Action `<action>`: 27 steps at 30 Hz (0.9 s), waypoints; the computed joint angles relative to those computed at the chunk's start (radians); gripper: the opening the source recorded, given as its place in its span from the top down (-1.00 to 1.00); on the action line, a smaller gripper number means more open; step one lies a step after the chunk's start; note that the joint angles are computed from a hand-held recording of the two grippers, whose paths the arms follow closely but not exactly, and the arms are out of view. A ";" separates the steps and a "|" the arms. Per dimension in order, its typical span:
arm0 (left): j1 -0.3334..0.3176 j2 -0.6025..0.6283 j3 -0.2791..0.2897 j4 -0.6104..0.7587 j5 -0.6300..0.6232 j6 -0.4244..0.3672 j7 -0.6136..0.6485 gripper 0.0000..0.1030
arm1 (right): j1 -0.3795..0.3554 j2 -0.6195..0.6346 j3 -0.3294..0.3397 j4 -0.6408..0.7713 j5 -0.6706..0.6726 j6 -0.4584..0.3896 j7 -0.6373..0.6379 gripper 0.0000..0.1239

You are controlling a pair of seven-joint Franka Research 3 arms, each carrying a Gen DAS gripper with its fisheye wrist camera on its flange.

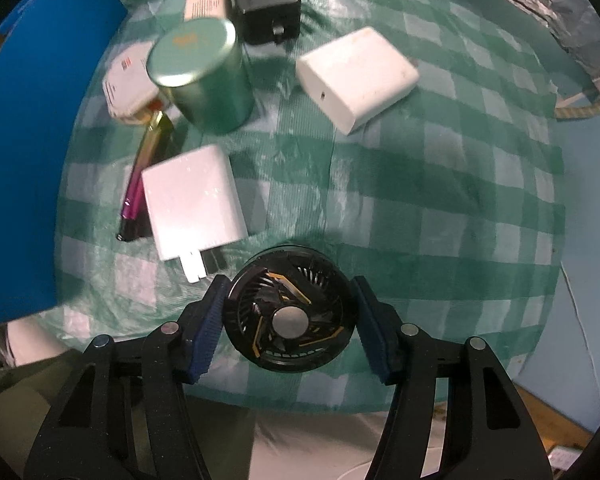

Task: Organize rigid objects
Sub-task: 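Carry the black fan into the box and release it with the right gripper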

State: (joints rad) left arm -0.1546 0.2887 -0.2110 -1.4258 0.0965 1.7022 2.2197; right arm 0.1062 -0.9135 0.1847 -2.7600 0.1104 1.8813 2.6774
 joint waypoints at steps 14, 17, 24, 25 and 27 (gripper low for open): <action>-0.002 0.003 0.000 0.007 0.008 -0.012 0.000 0.87 | -0.019 -0.037 -0.019 0.020 0.013 -0.017 -0.004 0.02; -0.002 -0.004 0.000 -0.003 0.009 -0.004 0.002 0.87 | -0.028 -0.077 -0.007 0.034 0.002 -0.034 0.006 0.02; 0.001 -0.015 0.001 -0.015 0.011 0.003 0.020 0.88 | -0.058 -0.114 -0.009 0.100 -0.021 -0.078 0.003 0.02; 0.001 -0.015 0.001 -0.016 0.011 0.004 0.024 0.87 | -0.064 -0.085 -0.007 0.126 -0.024 -0.071 -0.005 0.02; 0.002 -0.019 0.001 -0.018 0.011 0.005 0.029 0.88 | -0.069 -0.061 -0.009 0.176 -0.034 -0.098 -0.020 0.02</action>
State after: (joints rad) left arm -0.1527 0.2702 -0.2100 -1.4441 0.1075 1.7069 2.2489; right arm 0.0369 -0.9748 0.1760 -2.5835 0.0765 1.7830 2.6578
